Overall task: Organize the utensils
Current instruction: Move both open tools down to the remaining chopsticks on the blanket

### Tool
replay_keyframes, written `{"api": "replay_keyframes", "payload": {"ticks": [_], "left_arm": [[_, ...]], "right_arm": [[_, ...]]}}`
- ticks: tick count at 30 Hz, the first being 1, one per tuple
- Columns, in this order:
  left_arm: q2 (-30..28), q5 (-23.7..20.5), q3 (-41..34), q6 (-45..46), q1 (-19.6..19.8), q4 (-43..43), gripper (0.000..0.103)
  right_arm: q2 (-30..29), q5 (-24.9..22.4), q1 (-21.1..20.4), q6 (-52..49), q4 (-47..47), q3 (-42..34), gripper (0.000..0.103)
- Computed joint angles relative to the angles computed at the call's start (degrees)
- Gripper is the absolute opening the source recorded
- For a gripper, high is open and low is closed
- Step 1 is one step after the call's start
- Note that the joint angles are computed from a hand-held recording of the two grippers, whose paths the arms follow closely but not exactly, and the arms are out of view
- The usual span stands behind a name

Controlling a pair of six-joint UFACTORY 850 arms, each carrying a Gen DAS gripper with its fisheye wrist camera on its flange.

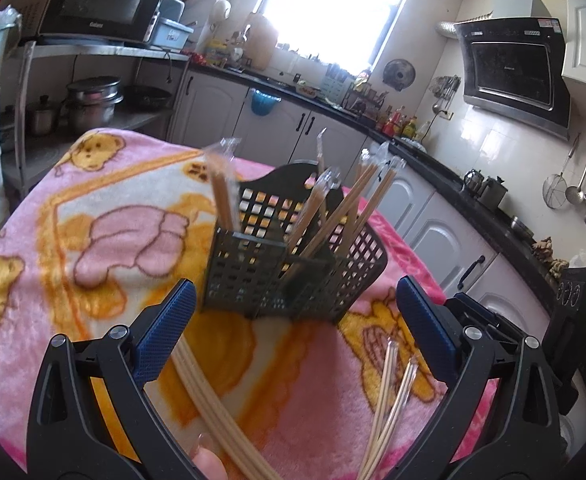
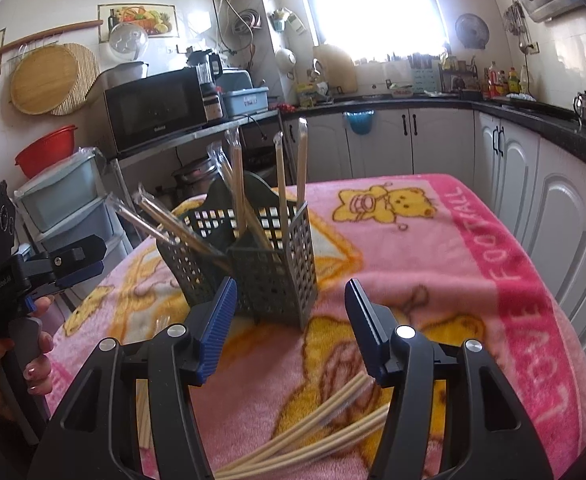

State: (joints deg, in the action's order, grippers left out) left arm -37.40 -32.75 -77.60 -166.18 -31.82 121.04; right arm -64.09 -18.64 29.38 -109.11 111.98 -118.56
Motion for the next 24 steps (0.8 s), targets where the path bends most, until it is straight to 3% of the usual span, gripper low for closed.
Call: {"api": "replay_keyframes", "payload": {"ticks": [10, 24], "left_arm": [[-0.3, 2.6, 1.5, -1.6, 0.4, -1.5, 0.092], [-2.5, 8.7, 1.6, 1.5, 2.1, -8.9, 0.092]], "right_arm": [[-0.7, 0.6, 0.0, 8.9, -9.6, -0.1, 0.054], [-5.1, 1.7, -0.1, 38.4, -38.5, -7.0, 0.054]]}}
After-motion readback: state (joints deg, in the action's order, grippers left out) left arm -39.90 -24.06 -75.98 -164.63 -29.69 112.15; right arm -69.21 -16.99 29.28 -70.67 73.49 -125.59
